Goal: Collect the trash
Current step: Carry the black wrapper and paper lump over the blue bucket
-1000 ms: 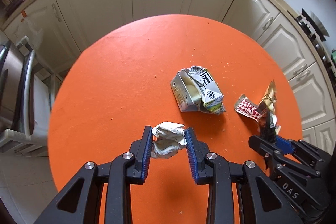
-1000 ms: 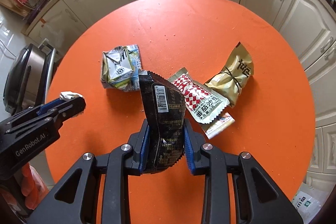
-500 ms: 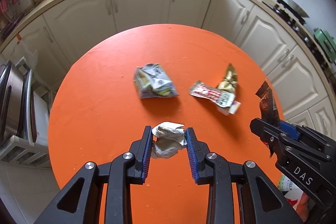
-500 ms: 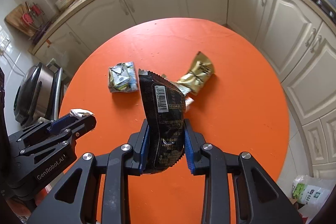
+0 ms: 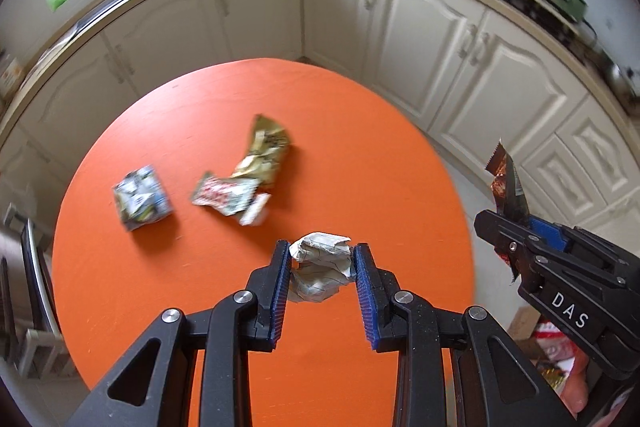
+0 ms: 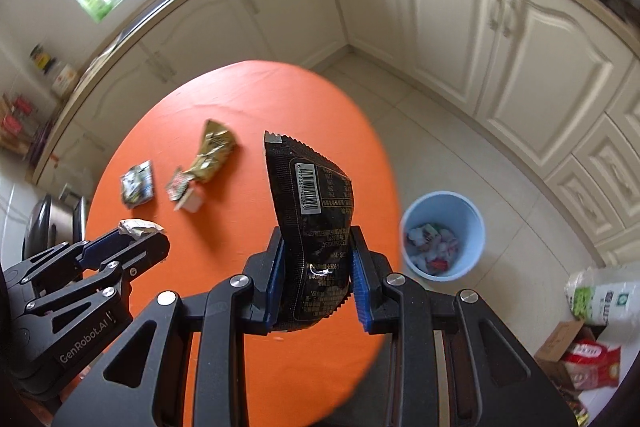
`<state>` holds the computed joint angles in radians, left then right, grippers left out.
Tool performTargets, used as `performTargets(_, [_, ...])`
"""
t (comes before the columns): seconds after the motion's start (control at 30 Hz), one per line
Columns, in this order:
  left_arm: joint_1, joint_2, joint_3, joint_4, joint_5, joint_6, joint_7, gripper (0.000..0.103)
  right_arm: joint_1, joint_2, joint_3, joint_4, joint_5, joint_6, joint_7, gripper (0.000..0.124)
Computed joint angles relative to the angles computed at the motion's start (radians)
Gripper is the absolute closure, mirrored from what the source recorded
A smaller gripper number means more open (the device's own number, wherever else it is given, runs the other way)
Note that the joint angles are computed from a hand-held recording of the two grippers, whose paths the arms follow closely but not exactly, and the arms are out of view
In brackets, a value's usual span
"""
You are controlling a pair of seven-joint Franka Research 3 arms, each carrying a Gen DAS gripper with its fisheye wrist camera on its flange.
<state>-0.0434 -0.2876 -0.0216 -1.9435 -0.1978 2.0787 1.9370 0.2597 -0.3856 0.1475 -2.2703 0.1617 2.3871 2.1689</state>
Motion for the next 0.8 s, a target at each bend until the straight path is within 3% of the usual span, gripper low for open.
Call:
performTargets(0.2, [-0.071, 0.027, -0.073, 0.014, 0.029, 0.007, -0.005, 0.075, -0.082, -0.145, -0.033, -0.143, -0.020, -0.030, 0.052, 0.093])
performTargets(0.53, [-0.172, 0.247, -0.188, 0.200, 0.126, -0.036, -0.110, 0.075, -0.221, -0.290, -0.063, -0.278, -0.058, -0.112, 0.099, 0.092])
performTargets(0.8, [-0.251, 0.414, -0.246, 0.314, 0.281, 0.048, -0.200, 0.073, -0.289, -0.332, -0.104, -0.354, -0.044, -0.133, 0.069, 0.092])
